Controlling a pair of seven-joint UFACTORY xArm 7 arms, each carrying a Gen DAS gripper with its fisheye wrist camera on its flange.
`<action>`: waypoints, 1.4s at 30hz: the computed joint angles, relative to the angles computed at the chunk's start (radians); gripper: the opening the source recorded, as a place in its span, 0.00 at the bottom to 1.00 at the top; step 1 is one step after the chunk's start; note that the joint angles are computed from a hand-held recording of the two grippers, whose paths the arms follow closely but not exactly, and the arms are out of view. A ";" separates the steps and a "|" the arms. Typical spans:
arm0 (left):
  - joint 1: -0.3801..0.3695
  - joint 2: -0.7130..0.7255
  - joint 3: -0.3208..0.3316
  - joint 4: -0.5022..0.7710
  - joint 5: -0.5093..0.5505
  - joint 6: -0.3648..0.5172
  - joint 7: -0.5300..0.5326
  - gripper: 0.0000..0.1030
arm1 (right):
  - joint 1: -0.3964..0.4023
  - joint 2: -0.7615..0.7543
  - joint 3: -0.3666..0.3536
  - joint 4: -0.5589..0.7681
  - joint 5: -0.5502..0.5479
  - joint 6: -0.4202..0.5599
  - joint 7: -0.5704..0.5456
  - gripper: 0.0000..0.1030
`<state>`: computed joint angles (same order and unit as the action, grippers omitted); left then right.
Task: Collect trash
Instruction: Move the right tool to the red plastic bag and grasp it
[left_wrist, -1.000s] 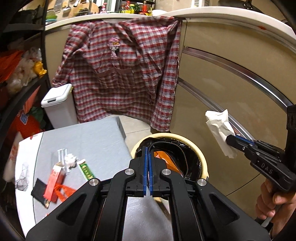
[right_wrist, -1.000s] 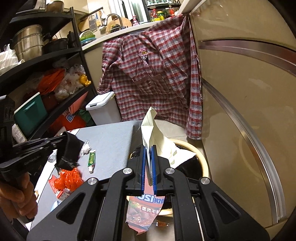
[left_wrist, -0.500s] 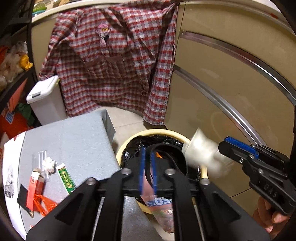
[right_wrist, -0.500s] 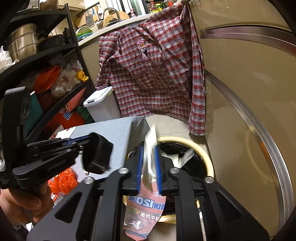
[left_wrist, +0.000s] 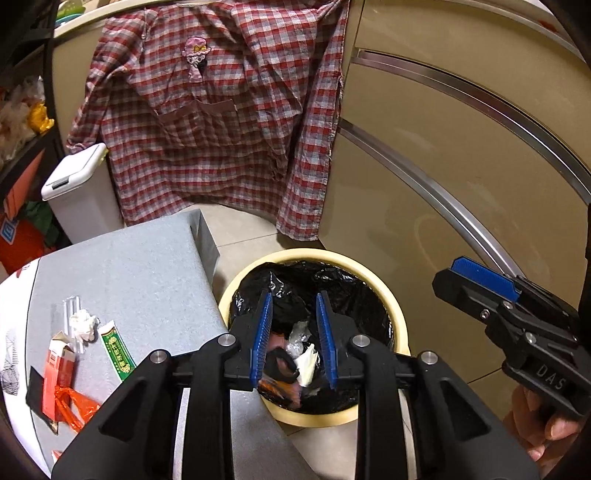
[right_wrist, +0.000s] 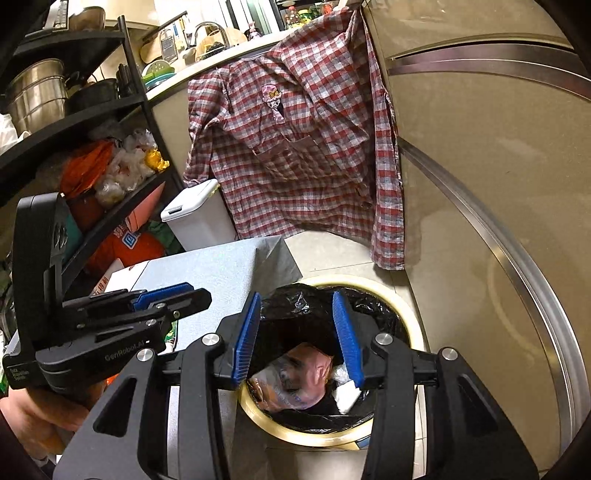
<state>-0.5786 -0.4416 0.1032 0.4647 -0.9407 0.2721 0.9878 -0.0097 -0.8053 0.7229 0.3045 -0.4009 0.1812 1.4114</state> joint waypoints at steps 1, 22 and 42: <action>0.005 -0.004 -0.005 -0.003 0.006 -0.001 -0.006 0.24 | 0.001 -0.001 0.001 0.000 0.001 0.002 0.002 0.41; 0.190 -0.481 0.194 -0.160 0.323 0.136 -0.082 0.23 | -0.039 -0.053 0.116 0.083 -0.041 0.054 0.076 0.41; 0.178 -0.359 0.628 -0.077 0.246 0.022 0.297 0.23 | -0.412 -0.013 0.556 0.344 0.015 -0.123 0.143 0.39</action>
